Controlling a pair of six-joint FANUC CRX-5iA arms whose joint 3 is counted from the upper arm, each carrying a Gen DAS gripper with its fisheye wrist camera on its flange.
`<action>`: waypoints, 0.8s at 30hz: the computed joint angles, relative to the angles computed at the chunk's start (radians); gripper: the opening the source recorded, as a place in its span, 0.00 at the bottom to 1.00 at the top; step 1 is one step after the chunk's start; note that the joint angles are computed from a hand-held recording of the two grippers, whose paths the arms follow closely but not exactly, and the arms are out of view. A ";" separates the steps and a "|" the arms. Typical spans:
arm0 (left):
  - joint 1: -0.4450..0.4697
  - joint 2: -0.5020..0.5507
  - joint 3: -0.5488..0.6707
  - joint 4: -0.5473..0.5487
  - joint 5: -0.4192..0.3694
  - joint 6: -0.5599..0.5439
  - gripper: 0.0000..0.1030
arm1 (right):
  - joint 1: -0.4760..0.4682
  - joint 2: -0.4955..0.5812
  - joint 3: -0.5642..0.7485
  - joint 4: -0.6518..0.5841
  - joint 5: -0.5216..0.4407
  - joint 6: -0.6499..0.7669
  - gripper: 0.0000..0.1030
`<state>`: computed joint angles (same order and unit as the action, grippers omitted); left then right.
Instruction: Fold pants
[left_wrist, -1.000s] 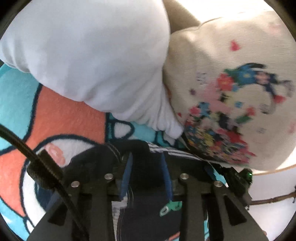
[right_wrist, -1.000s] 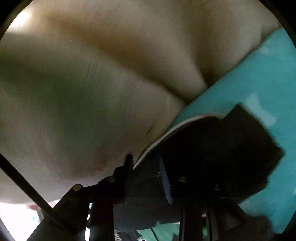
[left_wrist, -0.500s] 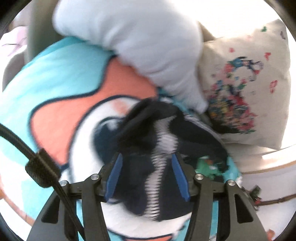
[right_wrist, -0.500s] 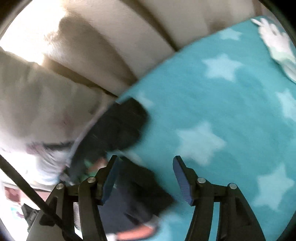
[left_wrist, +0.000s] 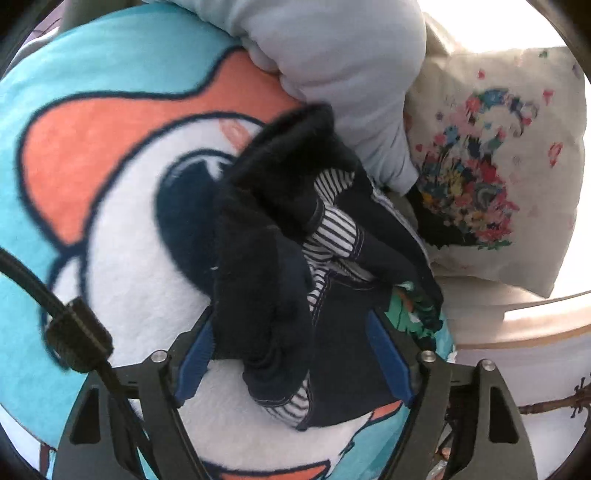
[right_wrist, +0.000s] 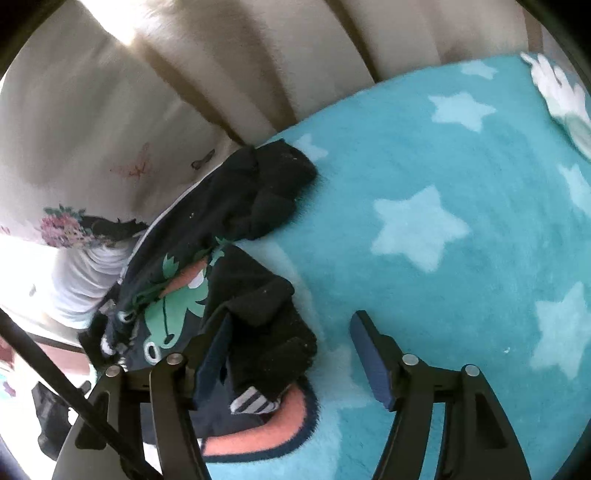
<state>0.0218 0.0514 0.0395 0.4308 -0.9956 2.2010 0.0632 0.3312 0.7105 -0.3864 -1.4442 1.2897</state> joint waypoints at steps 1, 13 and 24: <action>-0.007 0.021 0.038 -0.026 -0.033 0.018 0.76 | 0.008 -0.002 -0.006 0.011 0.006 0.015 0.68; -0.030 0.094 0.248 -0.156 -0.284 -0.011 0.12 | 0.005 -0.010 0.036 -0.064 -0.085 0.039 0.15; 0.062 -0.036 0.170 -0.129 -0.358 -0.101 0.11 | -0.061 -0.126 -0.054 -0.133 -0.116 0.048 0.14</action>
<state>0.0843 0.0151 0.2100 0.3017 -1.3537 2.1004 0.0022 0.2049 0.6566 -0.5198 -1.5599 1.3374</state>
